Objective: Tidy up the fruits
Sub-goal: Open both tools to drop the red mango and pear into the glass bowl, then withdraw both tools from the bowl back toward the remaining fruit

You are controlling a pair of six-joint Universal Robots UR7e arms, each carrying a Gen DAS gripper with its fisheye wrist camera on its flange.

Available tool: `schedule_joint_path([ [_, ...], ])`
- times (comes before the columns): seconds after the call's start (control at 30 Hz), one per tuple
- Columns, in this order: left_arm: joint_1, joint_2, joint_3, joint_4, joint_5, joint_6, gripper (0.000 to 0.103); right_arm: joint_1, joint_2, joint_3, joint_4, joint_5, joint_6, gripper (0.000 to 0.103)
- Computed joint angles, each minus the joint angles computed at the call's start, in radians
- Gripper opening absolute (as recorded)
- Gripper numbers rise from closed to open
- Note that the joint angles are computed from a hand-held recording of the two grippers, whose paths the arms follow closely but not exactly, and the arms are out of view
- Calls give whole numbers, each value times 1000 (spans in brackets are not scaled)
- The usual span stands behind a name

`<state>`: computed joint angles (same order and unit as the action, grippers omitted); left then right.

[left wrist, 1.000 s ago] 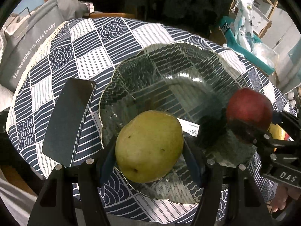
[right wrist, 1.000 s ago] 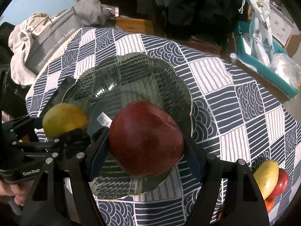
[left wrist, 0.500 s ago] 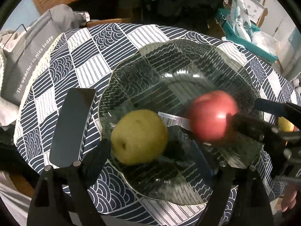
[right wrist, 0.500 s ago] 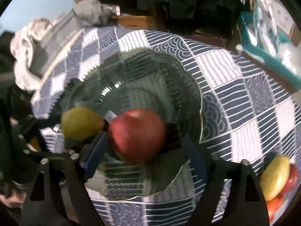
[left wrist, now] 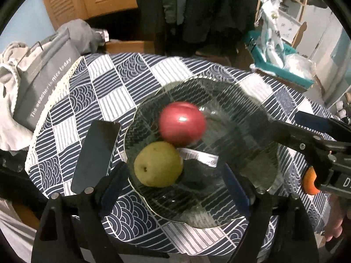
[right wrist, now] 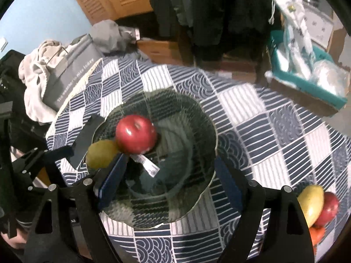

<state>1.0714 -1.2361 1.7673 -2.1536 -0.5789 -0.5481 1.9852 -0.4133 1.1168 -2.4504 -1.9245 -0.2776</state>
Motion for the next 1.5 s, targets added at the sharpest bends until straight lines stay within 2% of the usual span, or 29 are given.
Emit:
schedule_joint_path([
  [0.4,-74,-14,10,-76,10,54,88,42,-58,65,-141,-145,-78,83],
  [0.7,-117,-4,4,-104,8,91,88,41,-127,144,-226,-190,-94,83],
  [0.97,-146,18,-4,-129,-8,118,88,30,-193,201,-258,-231,-71,83],
  [1.5,-190,96,-42,-158,-53,181,88,-8,-314,305,-322,-251,-69,83],
])
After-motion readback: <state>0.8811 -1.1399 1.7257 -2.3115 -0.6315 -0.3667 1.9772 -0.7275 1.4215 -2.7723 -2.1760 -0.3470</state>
